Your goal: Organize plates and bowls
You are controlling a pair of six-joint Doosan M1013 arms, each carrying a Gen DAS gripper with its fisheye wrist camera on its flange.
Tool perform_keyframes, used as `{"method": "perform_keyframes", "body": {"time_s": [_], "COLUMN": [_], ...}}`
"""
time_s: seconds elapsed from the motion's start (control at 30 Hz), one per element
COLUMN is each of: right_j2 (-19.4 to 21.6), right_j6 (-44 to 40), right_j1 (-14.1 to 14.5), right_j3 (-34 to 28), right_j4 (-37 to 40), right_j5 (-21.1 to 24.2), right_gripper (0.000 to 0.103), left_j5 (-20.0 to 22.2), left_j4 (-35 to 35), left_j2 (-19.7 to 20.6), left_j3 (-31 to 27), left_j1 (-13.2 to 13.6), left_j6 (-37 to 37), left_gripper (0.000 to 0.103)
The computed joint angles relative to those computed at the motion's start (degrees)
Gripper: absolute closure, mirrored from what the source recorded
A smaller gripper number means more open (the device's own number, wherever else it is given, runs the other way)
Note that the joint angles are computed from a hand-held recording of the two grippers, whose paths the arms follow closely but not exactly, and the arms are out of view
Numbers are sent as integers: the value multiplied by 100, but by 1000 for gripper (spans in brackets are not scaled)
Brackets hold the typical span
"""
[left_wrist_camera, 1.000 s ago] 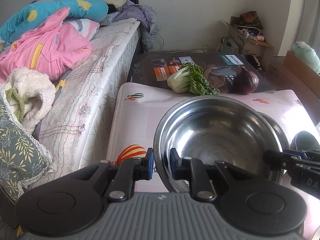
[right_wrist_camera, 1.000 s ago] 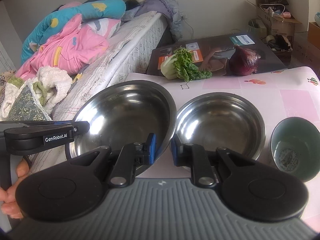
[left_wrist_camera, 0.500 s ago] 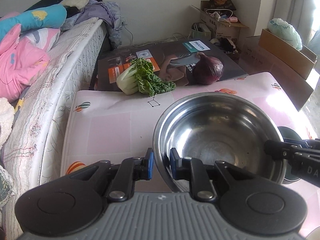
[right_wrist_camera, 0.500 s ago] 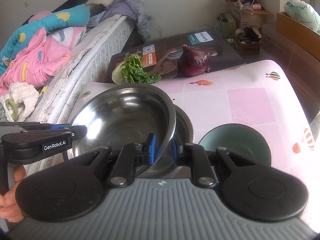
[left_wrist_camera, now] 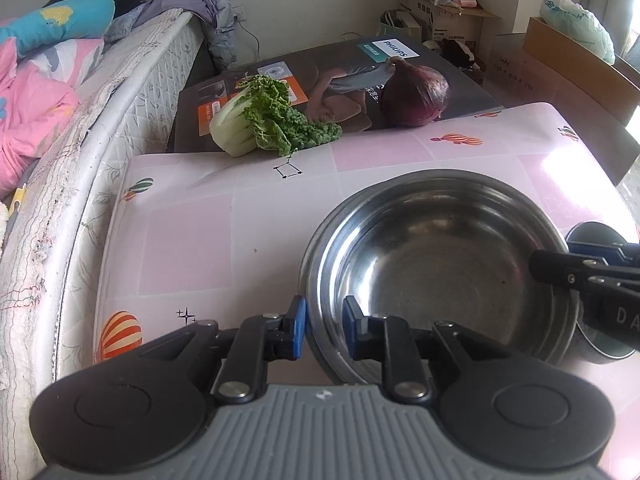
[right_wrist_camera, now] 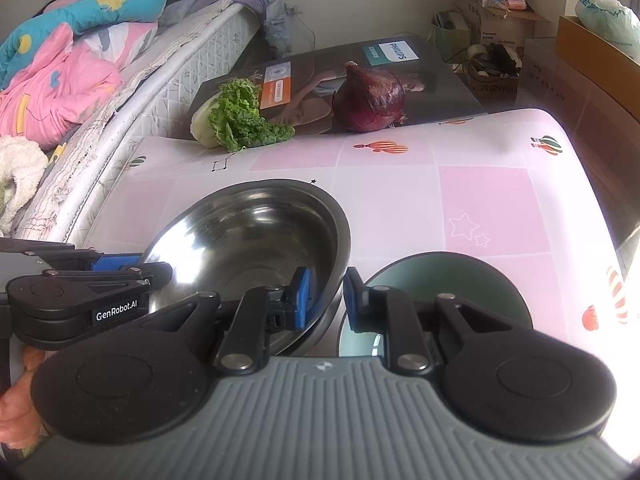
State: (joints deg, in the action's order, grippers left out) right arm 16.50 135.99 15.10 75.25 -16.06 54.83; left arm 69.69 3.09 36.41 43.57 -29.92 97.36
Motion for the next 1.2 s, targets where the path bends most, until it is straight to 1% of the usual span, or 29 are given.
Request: {"method": "perform_keyframes", "body": {"time_s": [0.03, 0.1, 0.17, 0.27, 0.43, 0.5, 0.67, 0.77, 0.9, 1.03, 1.2], "right_j2": [3, 19, 28, 11, -122, -236, -535, -730, -966, -1193, -1468], "right_j6": [-7, 2, 7, 39, 175, 220, 348, 442, 618, 859, 1177], "right_j1": [4, 21, 30, 31, 6, -6, -1, 12, 88, 196, 317], "right_j3": [-5, -20, -29, -9, 130, 239, 476, 626, 787, 939, 1153], "right_j4": [-30, -119, -161, -142, -18, 64, 230, 285, 246, 85, -178], "right_j5": [2, 12, 15, -13, -257, -414, -693, -823, -869, -814, -746], "right_gripper": [82, 74, 71, 70, 70, 69, 69, 69, 69, 69, 69], "left_j5": [-61, -183, -163, -142, -285, -378, -595, -662, -646, -564, -469], "left_j4": [-5, 37, 51, -30, -214, -339, -631, -842, -1108, -1362, -1514], "left_j2": [-26, -75, -65, -77, -225, -316, -561, -713, -872, -1006, -1134], "left_j3": [35, 106, 81, 83, 269, 370, 629, 789, 952, 1077, 1197], "left_j1": [2, -1, 5, 44, 92, 103, 100, 92, 83, 81, 23], "left_j6": [17, 38, 17, -43, -7, 46, 229, 387, 542, 666, 812], "left_gripper": [81, 77, 77, 76, 65, 58, 47, 44, 42, 40, 34]}}
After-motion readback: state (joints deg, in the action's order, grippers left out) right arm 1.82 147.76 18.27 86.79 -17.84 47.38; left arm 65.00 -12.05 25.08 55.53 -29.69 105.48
